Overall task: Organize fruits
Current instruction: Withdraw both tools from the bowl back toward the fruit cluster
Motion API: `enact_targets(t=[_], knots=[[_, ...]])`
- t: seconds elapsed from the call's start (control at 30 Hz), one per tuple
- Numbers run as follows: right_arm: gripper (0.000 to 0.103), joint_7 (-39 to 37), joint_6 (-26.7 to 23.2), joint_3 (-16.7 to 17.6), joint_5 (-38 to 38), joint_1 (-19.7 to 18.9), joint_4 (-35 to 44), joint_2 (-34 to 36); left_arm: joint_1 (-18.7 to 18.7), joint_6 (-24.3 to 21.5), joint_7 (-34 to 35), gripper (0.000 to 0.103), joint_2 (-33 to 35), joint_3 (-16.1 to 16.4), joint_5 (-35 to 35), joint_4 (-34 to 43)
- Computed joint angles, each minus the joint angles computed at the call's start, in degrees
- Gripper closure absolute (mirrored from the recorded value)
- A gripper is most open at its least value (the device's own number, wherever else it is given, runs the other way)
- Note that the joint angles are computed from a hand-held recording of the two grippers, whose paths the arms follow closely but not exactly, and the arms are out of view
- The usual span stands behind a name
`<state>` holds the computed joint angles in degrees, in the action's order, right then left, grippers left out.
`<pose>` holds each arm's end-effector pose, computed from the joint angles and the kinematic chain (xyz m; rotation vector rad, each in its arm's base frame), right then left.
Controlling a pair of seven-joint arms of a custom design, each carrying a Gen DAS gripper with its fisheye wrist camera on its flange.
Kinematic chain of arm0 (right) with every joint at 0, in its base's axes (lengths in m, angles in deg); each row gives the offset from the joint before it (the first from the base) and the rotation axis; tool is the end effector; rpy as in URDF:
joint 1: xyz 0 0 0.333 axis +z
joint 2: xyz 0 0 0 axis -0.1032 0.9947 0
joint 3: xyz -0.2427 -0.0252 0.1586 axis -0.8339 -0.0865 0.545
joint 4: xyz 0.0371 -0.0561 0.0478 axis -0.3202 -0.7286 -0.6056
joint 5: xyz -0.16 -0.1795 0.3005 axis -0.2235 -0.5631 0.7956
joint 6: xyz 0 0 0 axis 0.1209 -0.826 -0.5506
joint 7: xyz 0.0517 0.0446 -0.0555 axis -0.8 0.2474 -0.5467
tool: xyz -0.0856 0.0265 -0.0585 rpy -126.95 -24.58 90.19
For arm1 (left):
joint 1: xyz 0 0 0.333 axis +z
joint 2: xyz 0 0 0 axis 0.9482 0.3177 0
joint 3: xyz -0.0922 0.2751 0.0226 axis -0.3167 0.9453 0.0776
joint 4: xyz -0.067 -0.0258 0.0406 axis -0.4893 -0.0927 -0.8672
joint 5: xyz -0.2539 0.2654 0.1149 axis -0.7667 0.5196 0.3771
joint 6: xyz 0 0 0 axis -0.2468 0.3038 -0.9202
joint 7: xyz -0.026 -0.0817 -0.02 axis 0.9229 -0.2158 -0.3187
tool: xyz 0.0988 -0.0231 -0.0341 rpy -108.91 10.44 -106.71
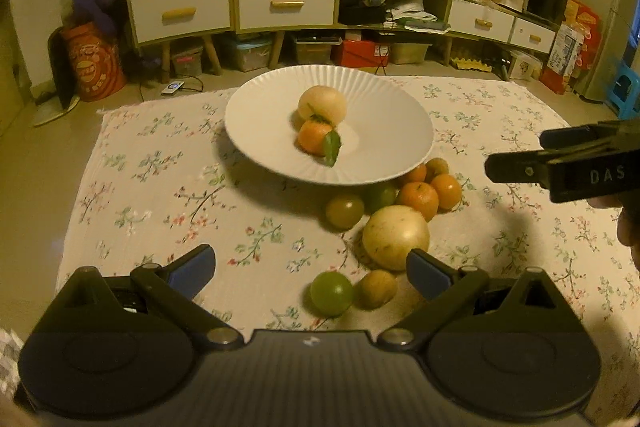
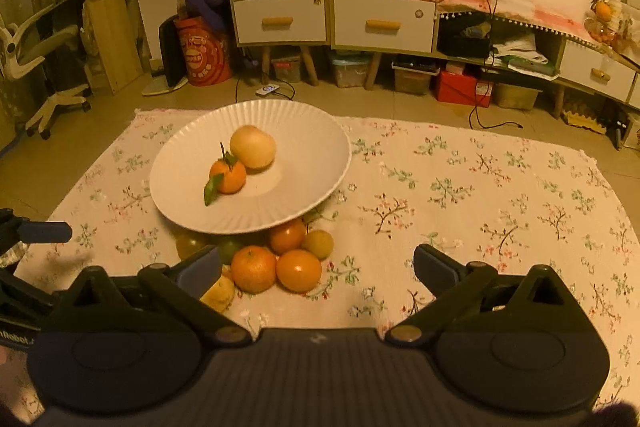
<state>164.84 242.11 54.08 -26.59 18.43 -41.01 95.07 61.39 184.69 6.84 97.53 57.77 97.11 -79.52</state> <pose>0.6312 0.3713 0.3476 -2.0498 1.1253 -0.4718 0.5578 -0.1802 0.3427 -1.8975 1.5978 -0.6889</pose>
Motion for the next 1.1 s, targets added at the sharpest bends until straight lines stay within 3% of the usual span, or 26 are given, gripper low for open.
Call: enact_targets(t=[0.3, 0.4, 0.53, 0.63, 0.83, 0.9, 1.1], knots=[[0.0, -2.8, 4.0, 4.3, 1.4, -3.8, -3.4, -0.2, 1.5, 2.9, -13.3, 0.002, -0.7, 0.9, 10.4, -2.8], [0.0, -3.3, 4.2, 3.9, 1.1, -3.4, -4.0, -0.1, 2.3, 3.7, -16.7, 0.002, -0.6, 0.5, 14.2, -3.0], [0.0, -4.7, 2.8, 4.9, 1.0, -4.0, -3.7, 0.5, 3.3, 4.5, -15.7, 0.002, 0.8, -0.4, 14.3, -2.1], [0.0, -7.4, 1.3, 7.5, 1.5, -5.8, -4.0, 0.7, 3.2, 5.1, -14.7, 0.004, 2.1, -0.3, 14.7, -0.9], [0.001, -16.9, -2.0, 15.4, 5.1, -11.6, -5.6, 0.7, 3.1, 7.6, -14.8, 0.02, 4.3, 0.8, 14.4, 0.8], [0.003, -20.3, -3.4, 17.7, 6.8, -13.2, -5.6, 1.1, 2.8, 8.6, -17.9, 0.024, 4.6, 1.4, 17.5, 1.3], [0.014, -26.4, -6.7, 18.8, 10.7, -13.3, -5.0, 1.4, 4.0, 10.4, -19.7, 0.037, 5.2, 0.4, 19.7, 2.4]])
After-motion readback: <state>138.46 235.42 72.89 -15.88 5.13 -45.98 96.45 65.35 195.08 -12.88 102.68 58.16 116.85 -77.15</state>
